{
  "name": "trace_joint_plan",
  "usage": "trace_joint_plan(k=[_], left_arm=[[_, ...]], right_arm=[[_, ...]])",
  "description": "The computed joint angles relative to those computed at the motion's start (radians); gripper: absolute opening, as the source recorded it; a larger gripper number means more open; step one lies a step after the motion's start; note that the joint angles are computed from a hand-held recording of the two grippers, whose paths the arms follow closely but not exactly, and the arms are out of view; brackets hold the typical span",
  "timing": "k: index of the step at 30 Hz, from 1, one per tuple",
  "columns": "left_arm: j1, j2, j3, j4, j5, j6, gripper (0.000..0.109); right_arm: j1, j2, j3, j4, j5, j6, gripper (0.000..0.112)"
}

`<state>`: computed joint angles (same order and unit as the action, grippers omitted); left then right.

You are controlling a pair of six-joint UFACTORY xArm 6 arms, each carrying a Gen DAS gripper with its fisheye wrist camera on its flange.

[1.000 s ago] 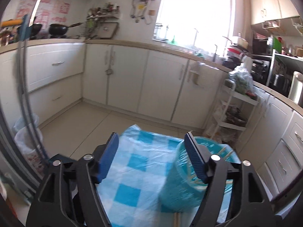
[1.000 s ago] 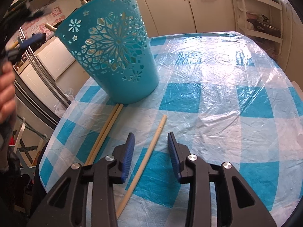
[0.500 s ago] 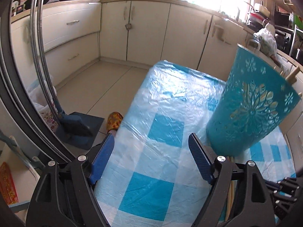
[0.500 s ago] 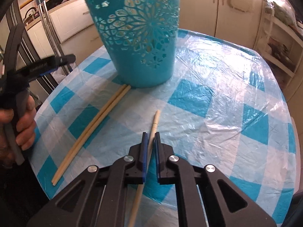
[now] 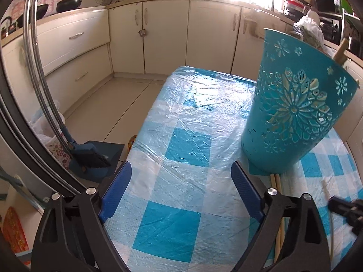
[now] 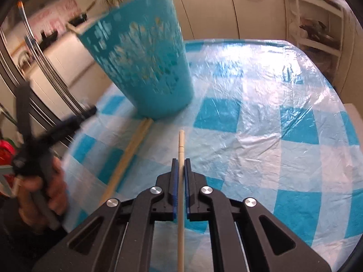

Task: Organize utensils
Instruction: 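Carry the chopstick over the teal basket and drop it with the right tool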

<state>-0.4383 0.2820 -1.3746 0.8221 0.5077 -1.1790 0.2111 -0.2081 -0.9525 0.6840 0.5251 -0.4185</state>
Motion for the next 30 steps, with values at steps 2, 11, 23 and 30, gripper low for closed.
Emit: trace_joint_plan(k=[2, 11, 23, 30], left_arm=[[-0.003, 0.005, -0.008, -0.011, 0.009, 0.013, 0.087], [-0.002, 0.008, -0.012, -0.034, 0.018, 0.033, 0.087], [0.007, 0.005, 0.000, -0.045, -0.002, 0.037, 0.088], [0.011, 0.004, 0.003, -0.048, -0.011, 0.030, 0.088]], right_arm=[[-0.015, -0.039, -0.007, 0.137, 0.014, -0.092, 0.006], [-0.023, -0.036, -0.229, 0.513, 0.033, -0.344, 0.006], [0.048, 0.168, -0.576, 0.348, -0.087, -0.282, 0.005], [0.093, 0.233, -0.549, 0.091, -0.241, -0.159, 0.005]])
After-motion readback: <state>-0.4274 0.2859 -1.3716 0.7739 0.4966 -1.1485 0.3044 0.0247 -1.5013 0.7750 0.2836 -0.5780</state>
